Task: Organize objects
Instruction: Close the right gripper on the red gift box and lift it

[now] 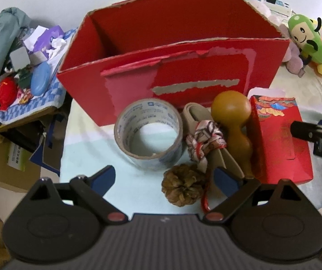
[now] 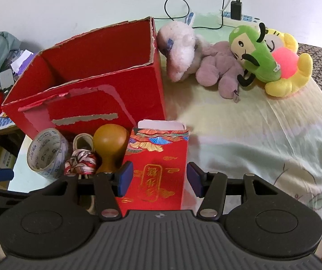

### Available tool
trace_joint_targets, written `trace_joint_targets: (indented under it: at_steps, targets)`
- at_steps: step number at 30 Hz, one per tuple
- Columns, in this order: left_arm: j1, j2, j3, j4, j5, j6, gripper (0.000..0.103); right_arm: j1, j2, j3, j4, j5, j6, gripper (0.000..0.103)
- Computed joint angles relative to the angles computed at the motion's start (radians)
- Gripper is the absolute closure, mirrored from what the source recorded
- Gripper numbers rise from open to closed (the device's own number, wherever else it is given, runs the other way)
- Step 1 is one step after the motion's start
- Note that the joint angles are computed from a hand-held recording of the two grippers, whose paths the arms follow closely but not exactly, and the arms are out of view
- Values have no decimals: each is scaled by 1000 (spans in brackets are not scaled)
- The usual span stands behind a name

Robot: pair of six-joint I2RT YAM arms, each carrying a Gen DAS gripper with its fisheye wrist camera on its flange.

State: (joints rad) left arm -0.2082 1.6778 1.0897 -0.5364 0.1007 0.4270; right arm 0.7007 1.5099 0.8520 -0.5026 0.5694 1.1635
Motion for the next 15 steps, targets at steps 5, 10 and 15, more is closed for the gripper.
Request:
trace_joint_targets:
  at_steps: [5, 10, 15]
  targets:
    - [5, 5, 57, -111, 74, 33, 15, -88, -75, -63, 62, -94, -111, 47]
    - [23, -48, 69, -186, 291, 98, 16, -193, -135, -116, 102, -232, -199, 47]
    - [-42, -58, 67, -196, 431, 81, 20, -303, -159, -174, 173, -398, -251, 48]
